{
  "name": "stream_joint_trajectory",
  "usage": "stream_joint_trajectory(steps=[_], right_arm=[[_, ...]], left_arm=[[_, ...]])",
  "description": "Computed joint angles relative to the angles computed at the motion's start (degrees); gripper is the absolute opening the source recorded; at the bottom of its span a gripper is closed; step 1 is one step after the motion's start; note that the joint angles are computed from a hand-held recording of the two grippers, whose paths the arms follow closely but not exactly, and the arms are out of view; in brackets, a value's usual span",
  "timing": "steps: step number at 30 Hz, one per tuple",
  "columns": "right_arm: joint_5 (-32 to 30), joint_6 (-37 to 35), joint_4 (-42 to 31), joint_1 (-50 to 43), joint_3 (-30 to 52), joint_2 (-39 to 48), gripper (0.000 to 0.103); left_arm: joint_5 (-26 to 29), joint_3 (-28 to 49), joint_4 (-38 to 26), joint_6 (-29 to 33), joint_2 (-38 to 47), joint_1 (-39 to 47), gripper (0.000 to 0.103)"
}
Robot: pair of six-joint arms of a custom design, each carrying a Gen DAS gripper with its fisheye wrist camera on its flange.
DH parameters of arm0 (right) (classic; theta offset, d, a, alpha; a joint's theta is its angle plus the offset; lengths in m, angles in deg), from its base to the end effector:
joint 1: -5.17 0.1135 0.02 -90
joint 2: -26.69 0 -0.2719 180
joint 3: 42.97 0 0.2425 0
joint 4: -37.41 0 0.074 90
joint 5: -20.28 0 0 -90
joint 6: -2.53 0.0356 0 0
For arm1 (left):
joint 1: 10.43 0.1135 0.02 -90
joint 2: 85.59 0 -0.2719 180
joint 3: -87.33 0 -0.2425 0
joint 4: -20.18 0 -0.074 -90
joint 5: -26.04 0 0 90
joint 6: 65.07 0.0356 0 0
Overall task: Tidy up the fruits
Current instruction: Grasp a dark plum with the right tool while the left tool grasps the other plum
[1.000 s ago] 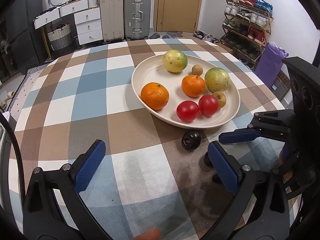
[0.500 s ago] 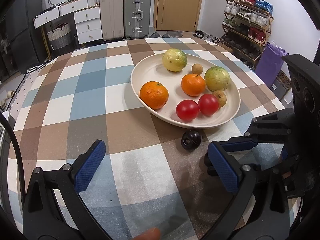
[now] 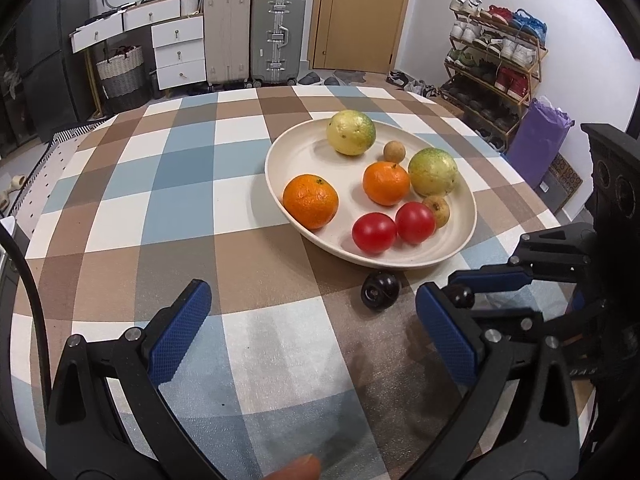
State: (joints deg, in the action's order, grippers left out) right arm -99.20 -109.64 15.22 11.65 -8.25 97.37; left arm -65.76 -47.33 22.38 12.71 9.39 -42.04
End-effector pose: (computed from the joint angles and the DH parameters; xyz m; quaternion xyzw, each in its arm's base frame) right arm 0.1786 0.0379 0.1385 -0.2977 0.8838 0.2062 0.2963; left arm 0.2346 -0.1431 0.1189 0.1513 0.9194 -0.1219 0.3421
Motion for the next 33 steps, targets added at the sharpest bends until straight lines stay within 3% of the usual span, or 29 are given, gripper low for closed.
stream_joint_trajectory(steps=[12,16,26,33], right_arm=[[-4.7,2.0,0.5,-10.3,0.3,-3.8,0.026],[-5.9,3.5,1.7,-13.0,0.9,-3.5,0.026],[-5.5,4.5,3.1,-13.7,0.9,-2.7,0.026],[-5.6,4.6,4.0,-13.7,0.8,-2.1,0.026]], left_arm=[[-0.1,2.6,-1.5,0.2,3.6,-2.3,0.1],[1.3,4.0,-1.8,0.0,5.5,-2.8,0.081],[0.7,6.6,-2.2,1.8,8.9,-6.4,0.048],[0.6,6.8,-1.4,1.9,9.4,-6.5,0.038]])
